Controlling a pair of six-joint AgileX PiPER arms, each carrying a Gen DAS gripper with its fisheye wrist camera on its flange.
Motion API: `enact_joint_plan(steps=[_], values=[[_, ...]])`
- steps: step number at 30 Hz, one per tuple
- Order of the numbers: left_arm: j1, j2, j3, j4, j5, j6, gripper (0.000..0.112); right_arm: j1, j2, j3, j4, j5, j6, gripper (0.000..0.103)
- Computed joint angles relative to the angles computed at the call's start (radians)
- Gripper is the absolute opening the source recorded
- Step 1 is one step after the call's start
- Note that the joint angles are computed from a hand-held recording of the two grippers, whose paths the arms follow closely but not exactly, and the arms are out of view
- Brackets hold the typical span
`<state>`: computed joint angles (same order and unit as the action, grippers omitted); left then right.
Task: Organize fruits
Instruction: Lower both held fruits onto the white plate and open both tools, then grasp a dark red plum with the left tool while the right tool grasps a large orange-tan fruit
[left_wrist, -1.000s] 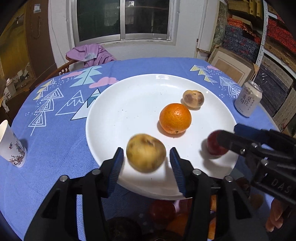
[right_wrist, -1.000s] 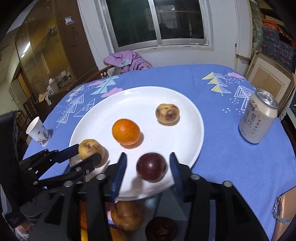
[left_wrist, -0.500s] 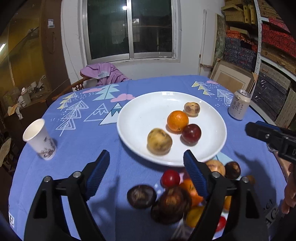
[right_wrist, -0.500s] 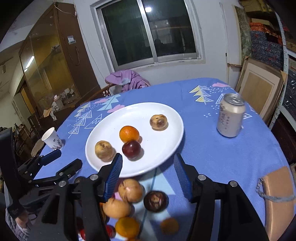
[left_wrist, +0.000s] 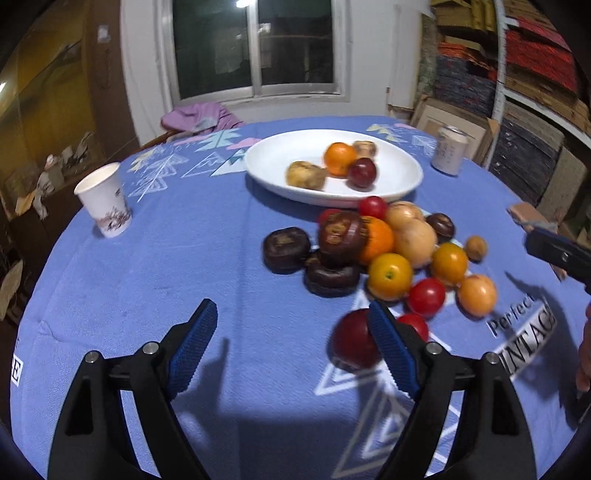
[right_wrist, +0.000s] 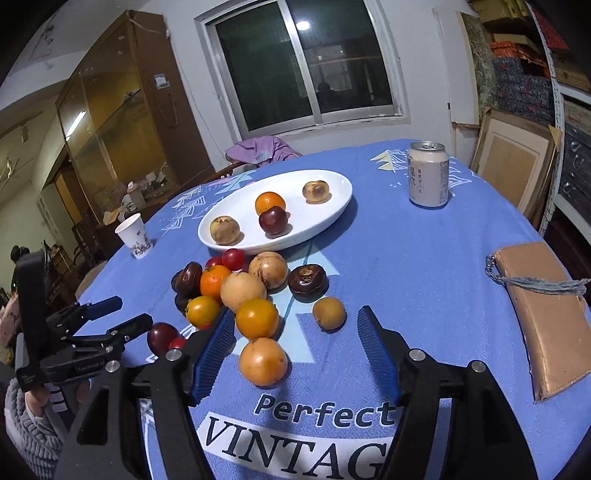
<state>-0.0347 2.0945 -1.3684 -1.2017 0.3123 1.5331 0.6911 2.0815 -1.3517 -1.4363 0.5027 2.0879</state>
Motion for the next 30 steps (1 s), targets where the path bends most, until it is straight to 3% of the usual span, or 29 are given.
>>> enact_joint_plan(steps=[3, 9, 14, 17, 20, 27, 30], values=[[-0.029, -0.007, 0.029, -0.047, -0.033, 0.081, 0.082, -0.002, 0.014, -0.024, 0.051, -0.005, -0.063, 0.07], [-0.027, 0.031, -0.028, 0.116, 0.012, -0.088, 0.082, -0.003, 0.014, -0.025, 0.067, -0.004, -0.073, 0.074], [-0.028, 0.045, -0.047, 0.186, 0.076, -0.128, 0.065, -0.004, 0.012, -0.024, 0.079, -0.005, -0.086, 0.074], [-0.026, 0.087, -0.114, 0.324, 0.168, -0.258, 0.046, -0.008, 0.011, -0.022, 0.085, -0.009, -0.088, 0.074], [-0.025, 0.112, -0.153, 0.36, 0.208, -0.304, 0.043, -0.01, 0.011, -0.021, 0.089, -0.013, -0.088, 0.074], [-0.028, 0.102, -0.135, 0.317, 0.185, -0.27, 0.04, -0.013, 0.015, -0.029, 0.111, -0.017, -0.117, 0.074], [-0.034, 0.081, -0.102, 0.324, 0.127, -0.273, 0.039, -0.011, 0.02, -0.034, 0.123, -0.02, -0.131, 0.074]])
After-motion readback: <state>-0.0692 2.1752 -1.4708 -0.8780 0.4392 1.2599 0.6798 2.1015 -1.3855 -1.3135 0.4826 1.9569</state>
